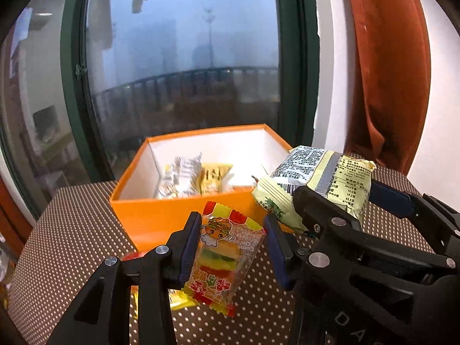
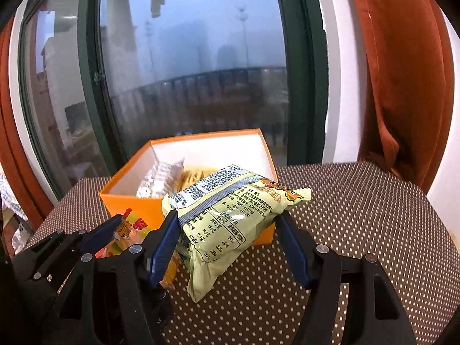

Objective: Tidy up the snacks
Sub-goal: 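Lift both packets and carry them over the orange box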

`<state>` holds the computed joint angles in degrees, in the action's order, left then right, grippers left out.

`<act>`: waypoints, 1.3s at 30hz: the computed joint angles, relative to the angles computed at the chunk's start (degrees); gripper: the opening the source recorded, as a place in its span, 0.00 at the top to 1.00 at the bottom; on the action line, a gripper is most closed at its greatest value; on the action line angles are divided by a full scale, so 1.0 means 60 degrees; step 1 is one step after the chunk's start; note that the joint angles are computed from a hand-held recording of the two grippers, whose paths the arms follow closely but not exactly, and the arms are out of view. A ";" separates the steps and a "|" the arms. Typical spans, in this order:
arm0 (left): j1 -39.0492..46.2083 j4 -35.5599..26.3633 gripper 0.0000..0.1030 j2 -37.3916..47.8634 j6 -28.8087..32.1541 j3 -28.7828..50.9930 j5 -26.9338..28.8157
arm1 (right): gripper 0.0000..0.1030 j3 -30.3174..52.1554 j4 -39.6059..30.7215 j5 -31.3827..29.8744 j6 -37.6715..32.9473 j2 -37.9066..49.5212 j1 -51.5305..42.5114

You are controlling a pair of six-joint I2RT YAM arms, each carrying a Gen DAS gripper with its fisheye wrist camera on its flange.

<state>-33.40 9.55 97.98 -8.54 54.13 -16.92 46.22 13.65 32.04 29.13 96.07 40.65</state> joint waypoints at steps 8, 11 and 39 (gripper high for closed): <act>0.0290 0.0191 0.56 0.0019 0.0336 0.0576 -0.0222 | 0.32 0.0493 0.0263 -0.0176 -0.0536 -0.0067 -0.0308; 0.0446 0.0160 0.56 0.0166 0.0332 0.0857 -0.0151 | 0.32 0.0791 0.0331 -0.0211 -0.0714 0.0075 -0.0405; 0.1928 -0.1220 0.56 0.3658 -0.0310 0.5435 0.0749 | 0.32 0.4742 0.0318 -0.2094 -0.1012 0.3334 -0.2145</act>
<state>-21.83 2.23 119.93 -10.40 86.74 -12.43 74.67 15.56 19.47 23.06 116.07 27.78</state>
